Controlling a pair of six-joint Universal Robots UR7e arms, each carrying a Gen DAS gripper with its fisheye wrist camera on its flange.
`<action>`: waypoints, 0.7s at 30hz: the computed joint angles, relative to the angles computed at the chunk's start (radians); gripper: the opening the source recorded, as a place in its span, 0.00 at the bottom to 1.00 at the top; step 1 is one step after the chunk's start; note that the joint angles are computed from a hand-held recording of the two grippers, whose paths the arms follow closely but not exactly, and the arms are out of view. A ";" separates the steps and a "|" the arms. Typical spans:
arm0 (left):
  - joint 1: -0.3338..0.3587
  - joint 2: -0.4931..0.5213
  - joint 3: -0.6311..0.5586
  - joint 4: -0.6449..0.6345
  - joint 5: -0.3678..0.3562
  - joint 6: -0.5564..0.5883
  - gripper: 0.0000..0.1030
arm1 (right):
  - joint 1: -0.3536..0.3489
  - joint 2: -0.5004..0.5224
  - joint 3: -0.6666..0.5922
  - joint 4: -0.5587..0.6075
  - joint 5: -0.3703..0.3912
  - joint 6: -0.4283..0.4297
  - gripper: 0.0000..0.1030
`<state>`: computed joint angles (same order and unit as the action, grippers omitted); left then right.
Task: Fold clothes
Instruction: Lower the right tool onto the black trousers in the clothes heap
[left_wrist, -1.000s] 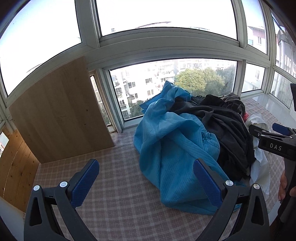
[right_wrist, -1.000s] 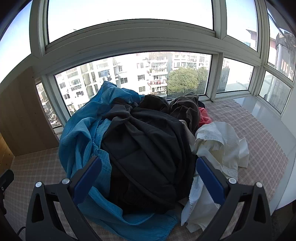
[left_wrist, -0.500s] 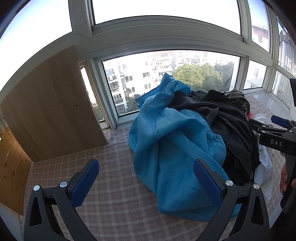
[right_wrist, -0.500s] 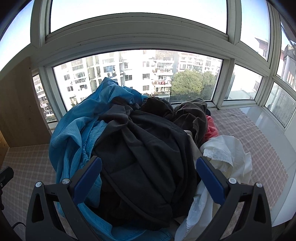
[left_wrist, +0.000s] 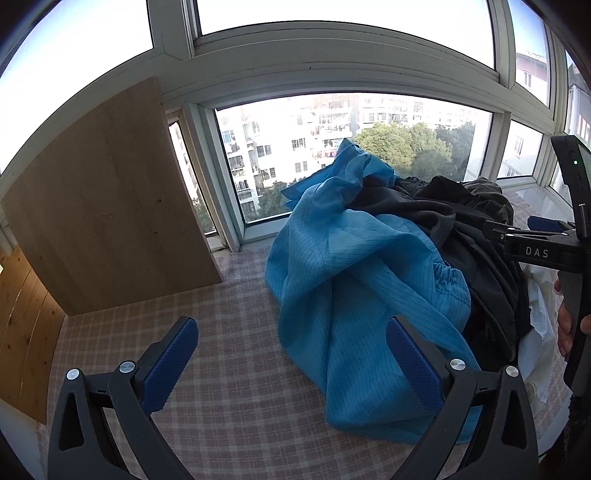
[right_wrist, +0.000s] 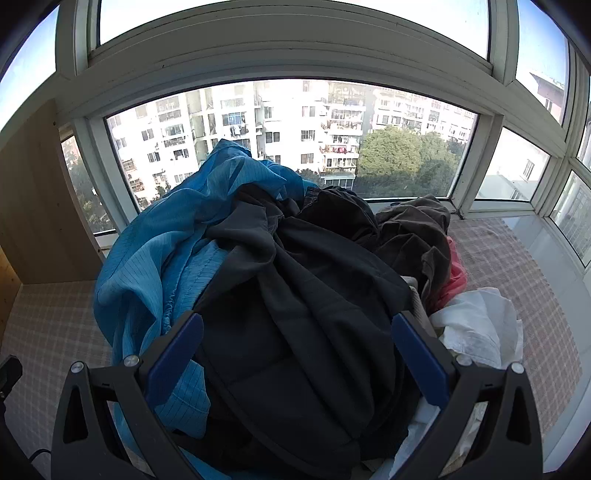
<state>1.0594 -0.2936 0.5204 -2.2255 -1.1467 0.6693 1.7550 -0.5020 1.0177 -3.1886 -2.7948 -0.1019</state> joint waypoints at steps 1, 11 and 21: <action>0.000 0.005 -0.007 0.001 0.002 0.000 0.99 | 0.000 0.008 -0.013 0.007 -0.001 -0.003 1.00; -0.007 0.053 -0.068 0.014 0.020 0.012 0.99 | 0.001 0.059 -0.099 -0.059 -0.006 -0.126 1.00; -0.019 0.064 -0.060 -0.025 0.030 0.029 0.99 | -0.012 0.048 -0.089 -0.039 -0.018 -0.118 1.00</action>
<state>1.0401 -0.2298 0.4604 -2.2504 -1.1165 0.6980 1.7435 -0.4535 0.9282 -3.2277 -2.8123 -0.2199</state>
